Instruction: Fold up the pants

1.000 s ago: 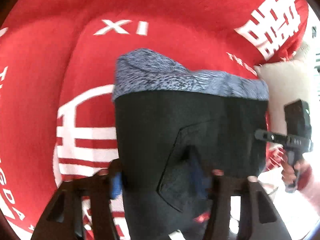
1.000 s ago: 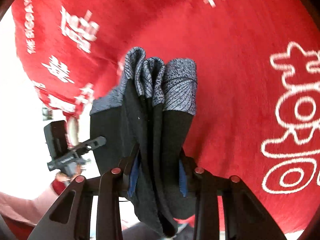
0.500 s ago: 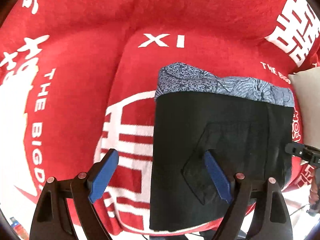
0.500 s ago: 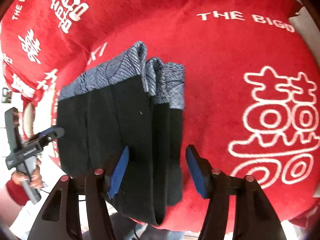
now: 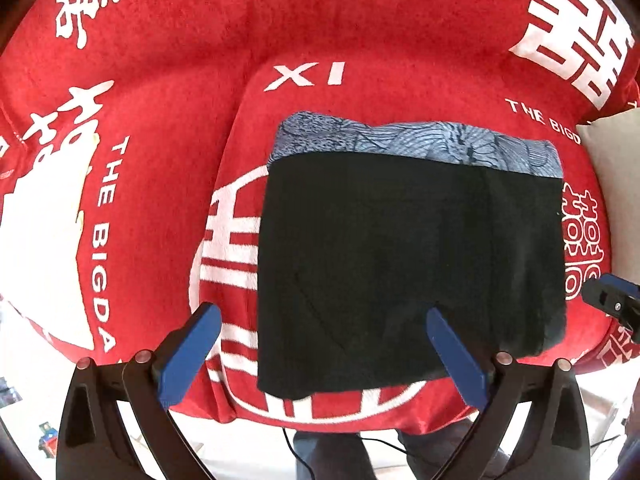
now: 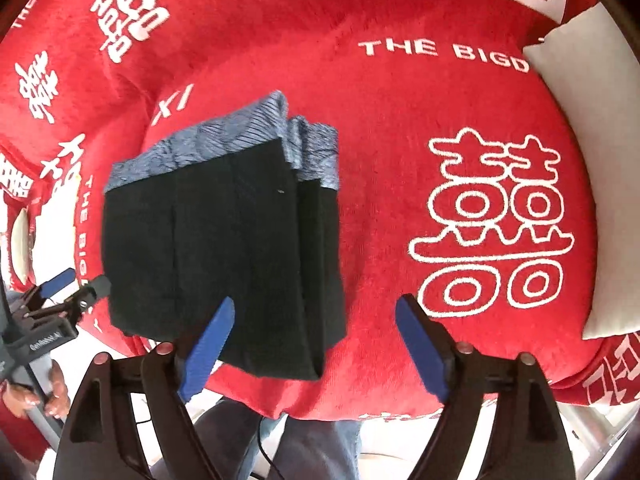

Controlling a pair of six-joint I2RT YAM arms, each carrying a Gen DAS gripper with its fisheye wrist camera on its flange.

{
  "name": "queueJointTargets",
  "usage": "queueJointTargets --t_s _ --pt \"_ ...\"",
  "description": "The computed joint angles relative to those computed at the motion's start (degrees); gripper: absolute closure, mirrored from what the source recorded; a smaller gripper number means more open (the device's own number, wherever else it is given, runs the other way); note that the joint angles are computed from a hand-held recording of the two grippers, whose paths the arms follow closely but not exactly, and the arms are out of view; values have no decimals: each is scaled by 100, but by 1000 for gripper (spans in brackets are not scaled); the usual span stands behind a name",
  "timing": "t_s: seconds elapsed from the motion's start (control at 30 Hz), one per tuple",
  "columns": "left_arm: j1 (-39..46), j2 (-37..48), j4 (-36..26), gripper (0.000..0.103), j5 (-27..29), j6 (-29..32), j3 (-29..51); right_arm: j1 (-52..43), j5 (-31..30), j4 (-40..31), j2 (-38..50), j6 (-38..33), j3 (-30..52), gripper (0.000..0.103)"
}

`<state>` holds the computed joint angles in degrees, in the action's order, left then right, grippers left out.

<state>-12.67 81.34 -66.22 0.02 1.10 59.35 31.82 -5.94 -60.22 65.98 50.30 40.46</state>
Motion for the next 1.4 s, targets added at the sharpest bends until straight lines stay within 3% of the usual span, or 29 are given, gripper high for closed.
queueJointTargets --t_s 0.13,0.23,0.43,0.87,1.4 --pt "-180 -109 -255 0 -97 -108 125 473 234 -166 75 328 279 15" --pt "-215 -228 -418 0 -112 -157 130 803 412 -203 265 635 508 0" --pt "-231 -616 -796 0 -177 -13 184 1492 615 -380 689 1397 1053 0" --pt "126 -1207 -1517 0 -217 442 589 2699 921 -1495 1183 2763 2232 0" --pt "130 -1437 -1872 0 -234 696 749 3124 1128 -1971 1372 3187 2777 0"
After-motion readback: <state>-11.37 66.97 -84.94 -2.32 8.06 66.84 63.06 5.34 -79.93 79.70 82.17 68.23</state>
